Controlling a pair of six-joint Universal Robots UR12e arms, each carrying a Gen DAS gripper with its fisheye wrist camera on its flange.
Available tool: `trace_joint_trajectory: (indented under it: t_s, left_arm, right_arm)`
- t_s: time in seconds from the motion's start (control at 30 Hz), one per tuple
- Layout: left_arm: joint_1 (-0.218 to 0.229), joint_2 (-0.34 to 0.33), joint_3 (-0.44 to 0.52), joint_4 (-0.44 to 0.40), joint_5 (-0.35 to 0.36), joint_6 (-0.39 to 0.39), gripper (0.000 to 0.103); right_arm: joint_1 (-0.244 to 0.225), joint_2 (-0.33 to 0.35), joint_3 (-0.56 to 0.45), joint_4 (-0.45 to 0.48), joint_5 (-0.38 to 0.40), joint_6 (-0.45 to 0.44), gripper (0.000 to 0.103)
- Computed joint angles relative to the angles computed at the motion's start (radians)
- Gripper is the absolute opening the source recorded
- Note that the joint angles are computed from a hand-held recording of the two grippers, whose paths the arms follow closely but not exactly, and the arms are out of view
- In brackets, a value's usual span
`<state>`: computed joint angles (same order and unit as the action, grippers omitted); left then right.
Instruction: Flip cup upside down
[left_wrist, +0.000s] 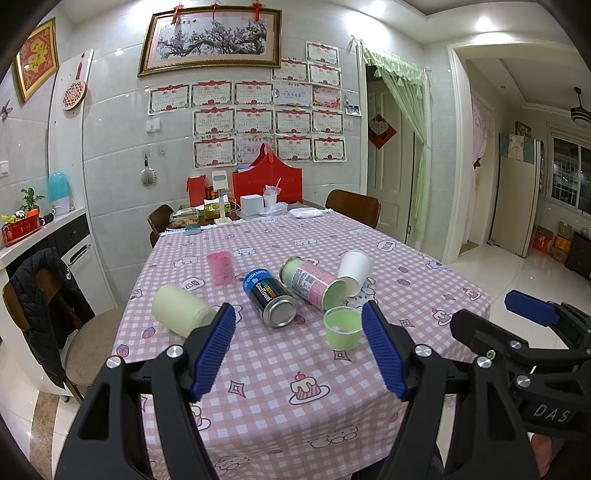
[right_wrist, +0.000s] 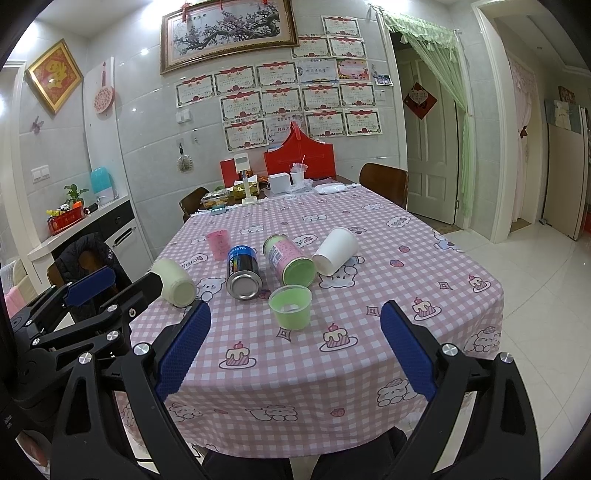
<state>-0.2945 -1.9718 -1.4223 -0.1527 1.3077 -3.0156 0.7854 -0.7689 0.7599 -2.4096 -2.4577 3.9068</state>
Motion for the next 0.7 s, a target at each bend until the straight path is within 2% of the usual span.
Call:
trace_joint_trajectory:
  t_s: [0.7]
  left_arm:
    - [0.004,-0.001,0.004,-0.035,-0.008,-0.001,0.070]
  right_arm:
    - [-0.001,-0.001,0.002,0.010,0.009,0.018,0.090]
